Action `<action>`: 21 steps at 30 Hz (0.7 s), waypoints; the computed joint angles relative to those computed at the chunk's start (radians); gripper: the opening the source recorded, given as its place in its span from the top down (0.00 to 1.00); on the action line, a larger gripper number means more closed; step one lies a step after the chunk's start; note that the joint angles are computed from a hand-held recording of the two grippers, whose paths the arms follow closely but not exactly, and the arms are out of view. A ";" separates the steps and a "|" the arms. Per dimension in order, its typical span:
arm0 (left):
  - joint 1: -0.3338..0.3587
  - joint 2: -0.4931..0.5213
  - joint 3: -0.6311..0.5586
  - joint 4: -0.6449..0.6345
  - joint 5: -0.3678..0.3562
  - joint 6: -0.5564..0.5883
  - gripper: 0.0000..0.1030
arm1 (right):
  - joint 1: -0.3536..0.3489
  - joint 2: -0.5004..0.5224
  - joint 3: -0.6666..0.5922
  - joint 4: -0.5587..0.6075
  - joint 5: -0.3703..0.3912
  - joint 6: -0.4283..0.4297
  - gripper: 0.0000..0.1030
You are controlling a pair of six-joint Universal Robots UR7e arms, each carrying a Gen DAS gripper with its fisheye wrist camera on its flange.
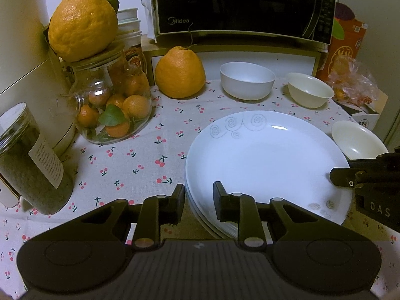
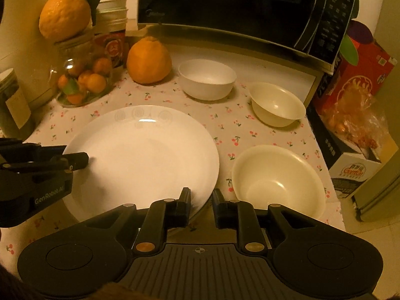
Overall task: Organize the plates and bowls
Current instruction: 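Lower the white plate onto the stacked blue plates with both tools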
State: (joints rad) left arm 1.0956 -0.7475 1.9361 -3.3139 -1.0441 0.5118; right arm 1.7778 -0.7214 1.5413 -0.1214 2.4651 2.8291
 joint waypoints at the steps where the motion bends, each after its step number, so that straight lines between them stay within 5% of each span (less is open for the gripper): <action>1: 0.000 0.000 0.000 0.000 0.000 0.000 0.79 | -0.001 0.000 -0.001 0.002 -0.002 -0.002 0.79; 9: -0.004 -0.010 0.005 0.023 0.002 -0.020 0.71 | -0.006 -0.004 0.004 0.023 -0.031 0.010 0.70; 17: 0.005 -0.039 -0.003 0.116 -0.021 -0.103 0.62 | -0.023 -0.045 0.037 0.064 -0.132 0.115 0.45; 21: 0.004 -0.053 0.003 0.132 -0.035 -0.116 0.50 | -0.030 -0.073 0.064 0.069 -0.187 0.149 0.35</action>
State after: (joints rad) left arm 1.0999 -0.8006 1.9390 -3.1815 -1.0786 0.3956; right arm 1.7478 -0.7949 1.6055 -0.0520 2.2778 2.9778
